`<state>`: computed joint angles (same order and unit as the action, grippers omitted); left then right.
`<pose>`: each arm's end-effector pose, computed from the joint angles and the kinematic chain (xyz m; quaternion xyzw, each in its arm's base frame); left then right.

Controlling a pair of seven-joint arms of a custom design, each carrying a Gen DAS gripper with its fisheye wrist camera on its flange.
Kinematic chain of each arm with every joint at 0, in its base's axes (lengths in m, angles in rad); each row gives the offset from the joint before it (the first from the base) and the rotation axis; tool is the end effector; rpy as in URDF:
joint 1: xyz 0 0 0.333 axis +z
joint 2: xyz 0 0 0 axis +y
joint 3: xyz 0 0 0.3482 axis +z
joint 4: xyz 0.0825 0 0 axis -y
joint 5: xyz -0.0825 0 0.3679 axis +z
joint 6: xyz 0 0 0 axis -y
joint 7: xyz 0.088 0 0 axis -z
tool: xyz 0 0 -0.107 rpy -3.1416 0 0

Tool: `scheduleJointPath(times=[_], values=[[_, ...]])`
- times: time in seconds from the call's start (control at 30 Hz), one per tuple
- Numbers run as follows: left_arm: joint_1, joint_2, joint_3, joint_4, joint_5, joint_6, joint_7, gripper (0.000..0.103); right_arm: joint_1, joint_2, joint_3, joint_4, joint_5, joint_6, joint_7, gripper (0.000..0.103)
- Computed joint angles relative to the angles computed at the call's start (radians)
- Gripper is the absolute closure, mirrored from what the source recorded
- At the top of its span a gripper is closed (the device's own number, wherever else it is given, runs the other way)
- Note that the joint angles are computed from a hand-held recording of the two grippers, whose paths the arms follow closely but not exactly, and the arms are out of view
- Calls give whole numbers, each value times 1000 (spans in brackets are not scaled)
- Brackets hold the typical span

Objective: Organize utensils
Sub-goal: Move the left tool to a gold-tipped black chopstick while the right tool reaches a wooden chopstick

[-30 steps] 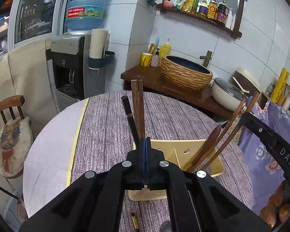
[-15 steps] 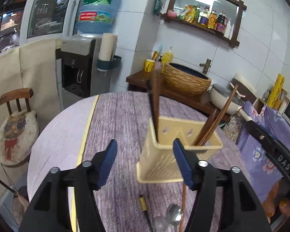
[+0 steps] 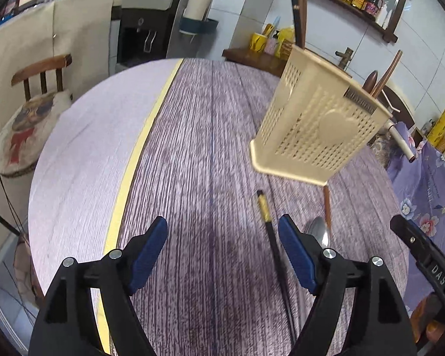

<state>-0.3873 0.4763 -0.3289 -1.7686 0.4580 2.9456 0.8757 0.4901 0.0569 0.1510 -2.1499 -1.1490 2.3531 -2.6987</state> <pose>0.5356 -0.4541 0.4279 -0.5360 0.7629 -0.3510 0.0865 0.4526 0.3207 0.4376 -0.4346 0.7999 -0.3178 0.2650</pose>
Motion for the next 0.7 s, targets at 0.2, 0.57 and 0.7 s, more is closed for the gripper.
scheduleJointPath(times=[0.2, 0.57, 0.7], values=[[13, 11, -29, -18, -18, -8, 43, 41, 14, 33, 1, -18, 13, 29, 51, 40], [-53, 87, -10, 112, -12, -98, 107, 54, 21, 18, -3, -51, -38, 25, 137, 38], [-103, 126, 25, 187, 11, -155, 98, 57, 16, 8, -1, -65, -52, 36, 158, 36]])
